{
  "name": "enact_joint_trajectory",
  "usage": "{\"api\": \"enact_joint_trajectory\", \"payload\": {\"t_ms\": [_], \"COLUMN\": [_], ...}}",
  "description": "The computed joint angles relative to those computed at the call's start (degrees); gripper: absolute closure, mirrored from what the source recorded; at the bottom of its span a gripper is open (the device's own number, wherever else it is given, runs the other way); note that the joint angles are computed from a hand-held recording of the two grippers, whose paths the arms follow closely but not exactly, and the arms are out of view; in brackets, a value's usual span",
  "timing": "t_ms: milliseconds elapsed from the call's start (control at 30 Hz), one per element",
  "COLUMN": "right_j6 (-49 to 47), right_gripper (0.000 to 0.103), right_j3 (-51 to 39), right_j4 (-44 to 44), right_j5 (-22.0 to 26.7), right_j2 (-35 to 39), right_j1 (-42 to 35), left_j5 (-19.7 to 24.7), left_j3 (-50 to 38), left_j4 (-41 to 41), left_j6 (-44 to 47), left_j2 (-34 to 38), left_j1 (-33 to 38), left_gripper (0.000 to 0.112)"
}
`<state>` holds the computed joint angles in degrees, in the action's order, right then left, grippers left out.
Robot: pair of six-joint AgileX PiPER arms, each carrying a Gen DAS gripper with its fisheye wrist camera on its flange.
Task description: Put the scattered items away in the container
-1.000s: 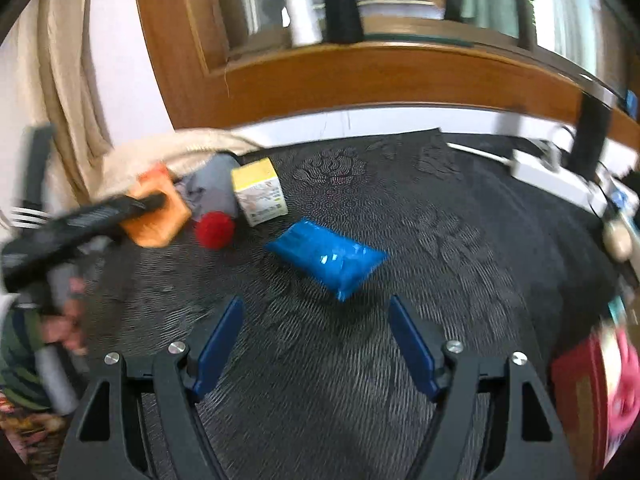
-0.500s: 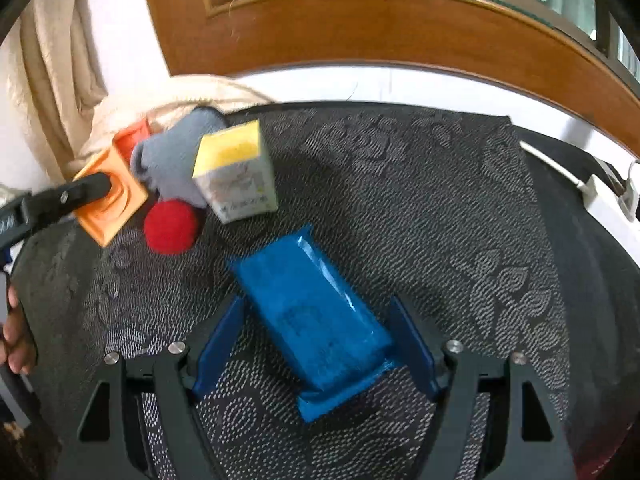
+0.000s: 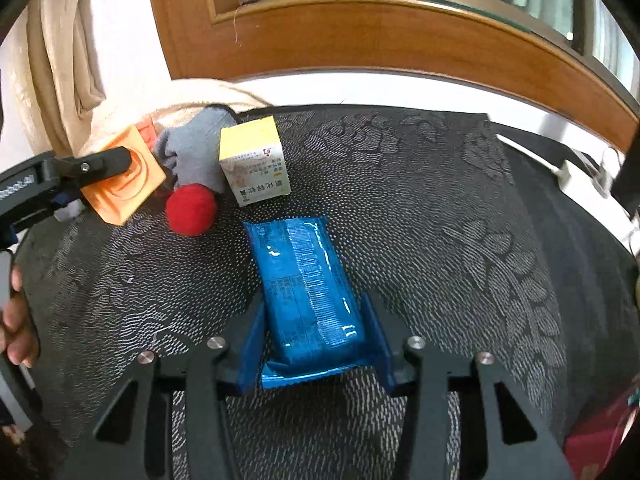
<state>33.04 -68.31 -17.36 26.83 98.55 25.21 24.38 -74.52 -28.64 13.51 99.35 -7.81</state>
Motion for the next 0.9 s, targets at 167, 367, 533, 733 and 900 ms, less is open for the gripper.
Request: {"api": "enact_joint_trajectory", "payload": {"t_ms": [167,367,533,733,900], "right_j6": [11.36,27.55,34.85,35.33,16.99], "right_gripper": [0.053,0.053,0.053,0.053,0.053], "right_j3": [7.85,18.28,25.13,29.17,30.6], "right_j4": [-7.0,-17.83,-22.84,-24.69,-13.78], "right_j5": [-1.63,3.22,15.68,35.83,32.8], "right_j2": [-8.78,-24.53,-39.88,-56.28,-60.7], "right_j1": [1.2,2.14,3.98,4.77,-16.37], "left_j5": [-0.09,-0.23,-0.67,-0.17,-2.01], "left_j3": [0.37,1.38,2.78,3.8,5.89], "left_j4": [-0.17,-0.86,-1.29,-3.92,-3.23], "left_j6": [0.7,2.55,3.9,6.75,7.21], "left_j2": [-1.01,-2.85,-4.92,-6.52,-9.34], "left_j1": [-1.79,-4.61,-6.92,-9.03,-12.09], "left_gripper": [0.057,0.057,0.057,0.057,0.057]}}
